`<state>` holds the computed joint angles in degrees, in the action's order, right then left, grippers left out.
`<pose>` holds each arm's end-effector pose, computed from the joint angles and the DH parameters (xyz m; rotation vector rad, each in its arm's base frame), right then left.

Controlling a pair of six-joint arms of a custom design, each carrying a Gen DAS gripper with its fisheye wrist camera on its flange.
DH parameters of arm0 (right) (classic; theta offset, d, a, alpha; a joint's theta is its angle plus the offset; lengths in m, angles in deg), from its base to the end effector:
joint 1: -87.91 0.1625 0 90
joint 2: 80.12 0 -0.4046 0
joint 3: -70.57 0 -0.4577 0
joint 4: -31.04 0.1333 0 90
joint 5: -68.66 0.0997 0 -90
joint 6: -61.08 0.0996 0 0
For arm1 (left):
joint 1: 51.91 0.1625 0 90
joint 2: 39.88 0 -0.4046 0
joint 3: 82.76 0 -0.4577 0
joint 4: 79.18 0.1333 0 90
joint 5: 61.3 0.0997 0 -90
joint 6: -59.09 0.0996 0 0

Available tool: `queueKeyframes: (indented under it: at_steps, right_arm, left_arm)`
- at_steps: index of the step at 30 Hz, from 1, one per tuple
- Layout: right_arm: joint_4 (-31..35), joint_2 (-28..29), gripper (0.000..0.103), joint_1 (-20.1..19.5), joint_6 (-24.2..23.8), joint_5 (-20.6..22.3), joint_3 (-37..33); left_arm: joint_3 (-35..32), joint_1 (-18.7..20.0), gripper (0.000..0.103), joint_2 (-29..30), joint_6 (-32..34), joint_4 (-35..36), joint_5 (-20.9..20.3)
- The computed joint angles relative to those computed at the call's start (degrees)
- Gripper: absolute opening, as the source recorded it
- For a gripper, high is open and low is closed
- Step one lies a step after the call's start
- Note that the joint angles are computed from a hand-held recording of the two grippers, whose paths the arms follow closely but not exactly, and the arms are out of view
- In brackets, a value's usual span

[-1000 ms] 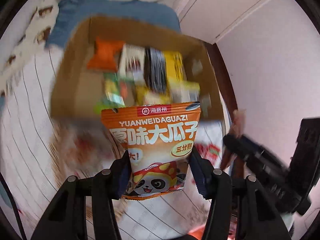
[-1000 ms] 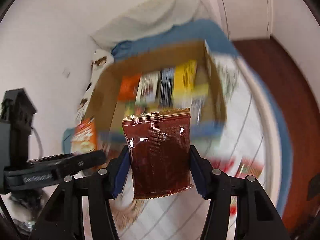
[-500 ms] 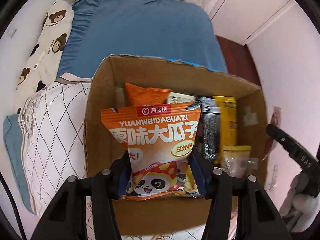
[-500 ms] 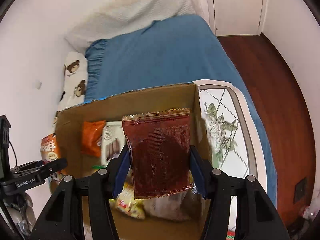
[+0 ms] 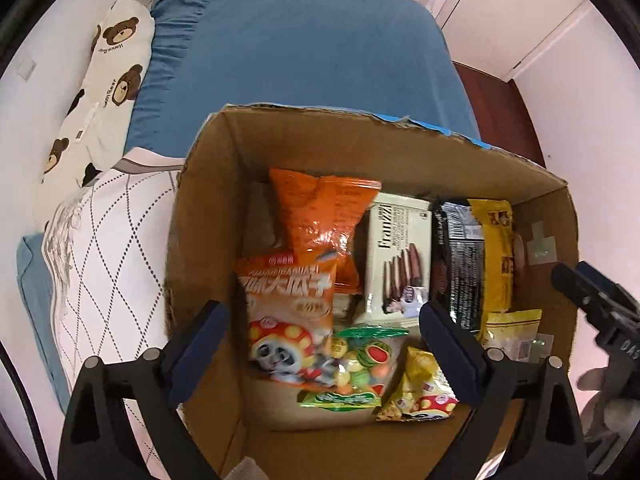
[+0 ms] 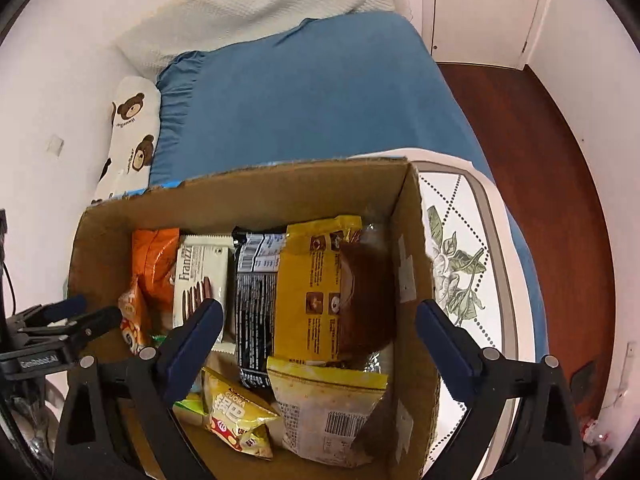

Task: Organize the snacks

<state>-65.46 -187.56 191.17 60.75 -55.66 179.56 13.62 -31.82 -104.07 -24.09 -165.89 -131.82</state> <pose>0.1766 -0.4132 0.4628 0.2678 -2.5350 0.1981 -0.4971 -0.3591 0.1486 -0.1498 2.4549 -0.2272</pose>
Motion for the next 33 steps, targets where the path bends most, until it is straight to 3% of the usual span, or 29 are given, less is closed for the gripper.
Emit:
queueKeyframes:
  at_steps: [11,21,27,33]
  right_arm:
    - [0.1,-6.4,0.099,4.6,-0.5,-4.4,5.1]
    - [0.8,-17.4,0.099,9.7,-2.3,-4.4,9.1]
    - [4.2,-22.6,0.099,15.9,-0.4,-6.2,8.4]
    - [8.2,-24.1,0.099,22.6,4.2,-7.6,5.4]
  left_arm:
    - [1.0,-4.7,0.099,0.2,-4.3,0.5,2.1]
    - [0.2,-13.8,0.099,1.0,-11.5,6.7,6.9]
    - [-2.4,-19.7,0.099,2.3,-15.6,10.8,8.6]
    - [-5.0,-23.1,0.099,2.7,-16.7,12.0,8.9]
